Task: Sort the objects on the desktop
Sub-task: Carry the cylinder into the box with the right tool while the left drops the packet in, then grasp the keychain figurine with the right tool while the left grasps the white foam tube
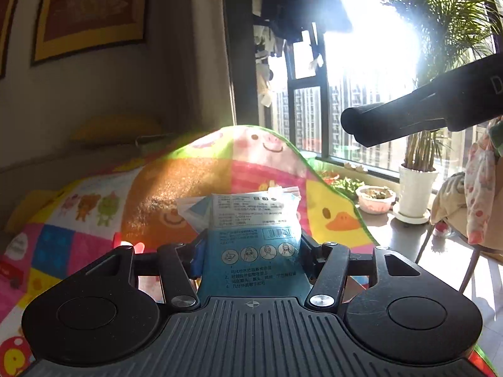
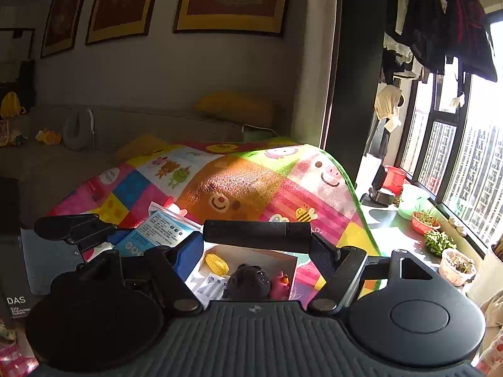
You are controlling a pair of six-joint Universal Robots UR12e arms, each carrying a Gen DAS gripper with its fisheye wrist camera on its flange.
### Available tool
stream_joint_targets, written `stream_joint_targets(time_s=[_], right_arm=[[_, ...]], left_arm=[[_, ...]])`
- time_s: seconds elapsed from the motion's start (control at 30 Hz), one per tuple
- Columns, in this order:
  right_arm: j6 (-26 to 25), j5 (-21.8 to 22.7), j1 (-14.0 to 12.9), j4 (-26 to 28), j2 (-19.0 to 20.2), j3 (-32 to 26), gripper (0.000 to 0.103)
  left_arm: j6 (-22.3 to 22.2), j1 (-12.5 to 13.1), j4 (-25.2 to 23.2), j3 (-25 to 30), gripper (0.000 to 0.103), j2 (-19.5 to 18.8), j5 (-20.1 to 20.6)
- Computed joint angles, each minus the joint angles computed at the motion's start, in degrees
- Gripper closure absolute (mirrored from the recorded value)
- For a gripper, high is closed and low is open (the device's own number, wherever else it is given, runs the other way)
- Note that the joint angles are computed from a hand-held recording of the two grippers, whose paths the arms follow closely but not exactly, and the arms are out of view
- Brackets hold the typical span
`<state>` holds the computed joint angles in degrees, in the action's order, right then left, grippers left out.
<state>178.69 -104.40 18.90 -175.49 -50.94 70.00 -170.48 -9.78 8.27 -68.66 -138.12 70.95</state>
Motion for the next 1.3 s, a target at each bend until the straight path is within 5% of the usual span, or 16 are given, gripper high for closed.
stream_joint_targets(time_s=[0.13, 0.27, 0.5, 0.6, 0.67, 0.9, 1.07, 1.17, 1.3], right_arm=[[1.4, 0.1, -1.1, 6.7, 8.0, -14.0, 0.026], [5.8, 2.5, -2.2, 15.2, 13.6, -23.4, 0.021], [9.7, 4.5, -2.9, 18.9, 14.4, -22.1, 0.022], [9.3, 5.5, -2.7, 20.0, 14.2, -21.1, 0.034], [7.9, 6.2, -2.5, 21.1, 14.2, -21.0, 0.053], [3.2, 11.2, -1.1, 26.4, 17.6, -26.3, 0.064], [-0.5, 2.8, 0.4, 32.0, 21.6, -32.4, 0.065], [-2.6, -4.0, 0.7, 31.1, 20.7, -30.1, 0.065], [-1.6, -5.2, 0.2, 35.2, 18.6, -27.4, 0.065]], left_arm=[[0.5, 0.0, -6.4, 5.6, 0.024, -3.4, 0.6], [-0.8, 1.6, -5.3, 0.9, 0.007, -1.6, 1.8], [-0.8, 3.0, -8.6, -3.8, 0.007, 0.6, 6.4], [-1.0, 3.4, -7.7, -6.4, 0.006, 1.9, 7.5], [-1.1, 3.9, -7.5, -8.5, 0.006, 3.0, 8.6], [-7.1, 6.6, -6.6, -14.0, 0.003, 6.5, 13.3], [-9.4, 8.8, -3.2, -17.4, 0.002, 8.8, 16.9], [-10.1, 9.8, -2.6, -18.8, 0.002, 9.7, 18.1], [-12.3, 10.4, -3.0, -19.3, 0.001, 9.8, 18.3]])
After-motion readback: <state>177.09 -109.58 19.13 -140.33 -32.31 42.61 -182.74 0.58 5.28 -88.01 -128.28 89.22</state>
